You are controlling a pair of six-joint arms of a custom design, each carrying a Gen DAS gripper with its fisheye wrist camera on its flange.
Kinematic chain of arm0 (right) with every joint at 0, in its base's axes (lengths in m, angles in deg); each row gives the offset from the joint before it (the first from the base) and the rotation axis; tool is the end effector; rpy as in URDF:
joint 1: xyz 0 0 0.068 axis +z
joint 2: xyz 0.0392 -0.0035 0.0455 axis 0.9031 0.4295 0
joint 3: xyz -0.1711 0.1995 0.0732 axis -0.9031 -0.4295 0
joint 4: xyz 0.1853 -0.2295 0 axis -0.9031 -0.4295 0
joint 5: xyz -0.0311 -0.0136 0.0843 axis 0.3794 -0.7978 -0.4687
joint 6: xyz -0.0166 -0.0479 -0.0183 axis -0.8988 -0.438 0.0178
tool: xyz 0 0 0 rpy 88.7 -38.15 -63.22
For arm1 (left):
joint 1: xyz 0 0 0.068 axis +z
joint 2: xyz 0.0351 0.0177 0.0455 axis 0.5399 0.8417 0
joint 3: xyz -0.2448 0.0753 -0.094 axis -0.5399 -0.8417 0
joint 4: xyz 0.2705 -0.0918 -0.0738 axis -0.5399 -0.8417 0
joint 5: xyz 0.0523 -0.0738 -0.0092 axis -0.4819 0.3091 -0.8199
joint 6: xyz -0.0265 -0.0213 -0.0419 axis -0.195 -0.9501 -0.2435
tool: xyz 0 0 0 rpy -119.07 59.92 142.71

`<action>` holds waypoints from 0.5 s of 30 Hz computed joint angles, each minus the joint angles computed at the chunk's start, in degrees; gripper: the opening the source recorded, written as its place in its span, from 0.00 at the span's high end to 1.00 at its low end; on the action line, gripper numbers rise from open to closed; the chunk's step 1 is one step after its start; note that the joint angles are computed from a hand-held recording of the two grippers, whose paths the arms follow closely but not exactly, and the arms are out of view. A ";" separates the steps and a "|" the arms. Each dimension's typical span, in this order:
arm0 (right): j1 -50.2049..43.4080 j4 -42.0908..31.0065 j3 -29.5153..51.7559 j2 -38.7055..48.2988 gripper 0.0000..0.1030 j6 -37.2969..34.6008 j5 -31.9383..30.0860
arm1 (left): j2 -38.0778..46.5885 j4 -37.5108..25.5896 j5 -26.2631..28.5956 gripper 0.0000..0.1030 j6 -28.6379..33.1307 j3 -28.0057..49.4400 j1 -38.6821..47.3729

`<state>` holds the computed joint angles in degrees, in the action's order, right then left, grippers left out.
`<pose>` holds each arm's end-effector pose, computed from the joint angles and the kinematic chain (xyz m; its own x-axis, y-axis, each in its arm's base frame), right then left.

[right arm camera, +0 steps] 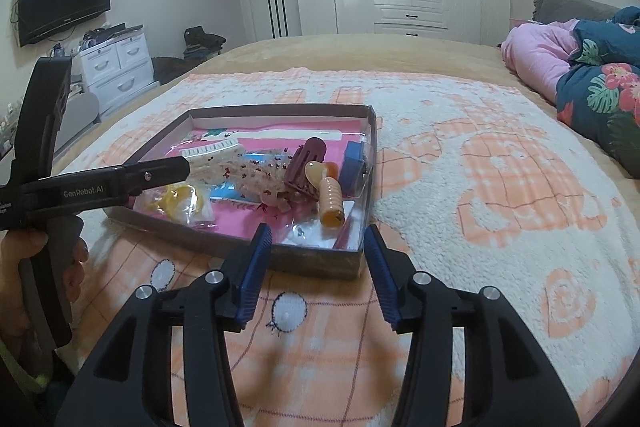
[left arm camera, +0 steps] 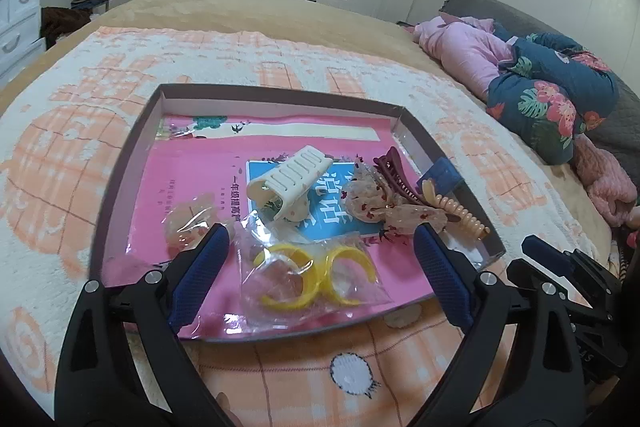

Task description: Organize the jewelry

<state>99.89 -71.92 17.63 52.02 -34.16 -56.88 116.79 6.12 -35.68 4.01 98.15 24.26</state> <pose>0.2009 0.1193 0.1237 -0.5791 0.1399 -0.8032 0.1475 0.9869 0.0655 0.3510 -0.0695 0.1401 -0.6443 0.2403 -0.7260 0.5671 0.7870 -0.2428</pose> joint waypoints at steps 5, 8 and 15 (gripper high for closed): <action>2.57 -2.50 0.17 -1.82 0.46 1.09 2.98 | -3.94 -0.38 0.57 0.13 0.34 -2.33 1.17; 4.50 -4.27 0.51 -2.97 0.41 1.86 5.23 | -6.55 -0.72 0.67 0.11 0.85 -3.87 1.97; 10.61 -9.66 1.18 -6.74 0.29 5.71 11.72 | -13.80 -1.42 2.77 0.11 1.66 -8.36 5.80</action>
